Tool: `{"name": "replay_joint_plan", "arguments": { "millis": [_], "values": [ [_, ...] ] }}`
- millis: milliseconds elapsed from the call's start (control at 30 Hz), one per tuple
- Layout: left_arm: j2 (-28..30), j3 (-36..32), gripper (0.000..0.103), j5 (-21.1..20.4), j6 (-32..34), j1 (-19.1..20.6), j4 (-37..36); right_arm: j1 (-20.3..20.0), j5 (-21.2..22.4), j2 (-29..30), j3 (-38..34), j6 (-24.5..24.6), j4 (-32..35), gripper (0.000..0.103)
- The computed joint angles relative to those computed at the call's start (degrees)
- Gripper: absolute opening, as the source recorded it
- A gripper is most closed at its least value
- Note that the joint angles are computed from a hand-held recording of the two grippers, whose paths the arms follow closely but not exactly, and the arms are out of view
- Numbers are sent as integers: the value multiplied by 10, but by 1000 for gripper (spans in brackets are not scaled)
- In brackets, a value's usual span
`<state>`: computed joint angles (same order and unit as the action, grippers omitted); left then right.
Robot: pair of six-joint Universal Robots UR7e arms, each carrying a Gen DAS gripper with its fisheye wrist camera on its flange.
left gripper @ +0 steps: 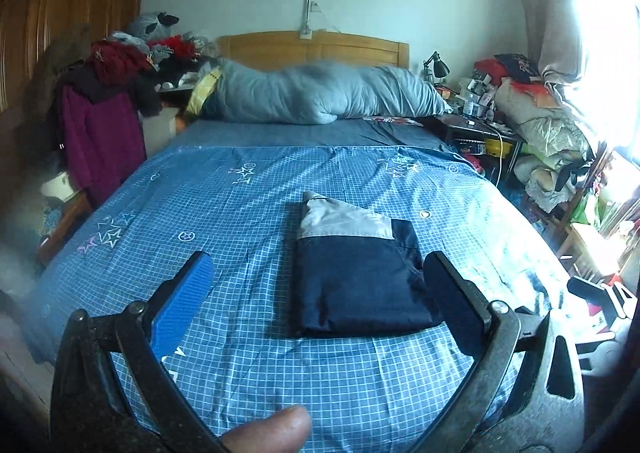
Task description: Fold small clothes
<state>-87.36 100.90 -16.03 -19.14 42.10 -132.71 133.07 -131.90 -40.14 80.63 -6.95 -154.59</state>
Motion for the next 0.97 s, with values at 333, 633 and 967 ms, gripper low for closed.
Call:
{"name": "replay_joint_plan", "arguments": {
  "millis": [333, 633, 967],
  "values": [
    [-4, -6, 103, -2, -59, -9, 74, 5, -7, -3, 0, 11, 3, 103],
    [0, -15, 103, 0, -88, -5, 113, 3, -7, -4, 6, 8, 3, 103],
    [-1, -9, 103, 4, -75, -3, 93, -3, 12, -2, -2, 5, 8, 103]
  ]
}}
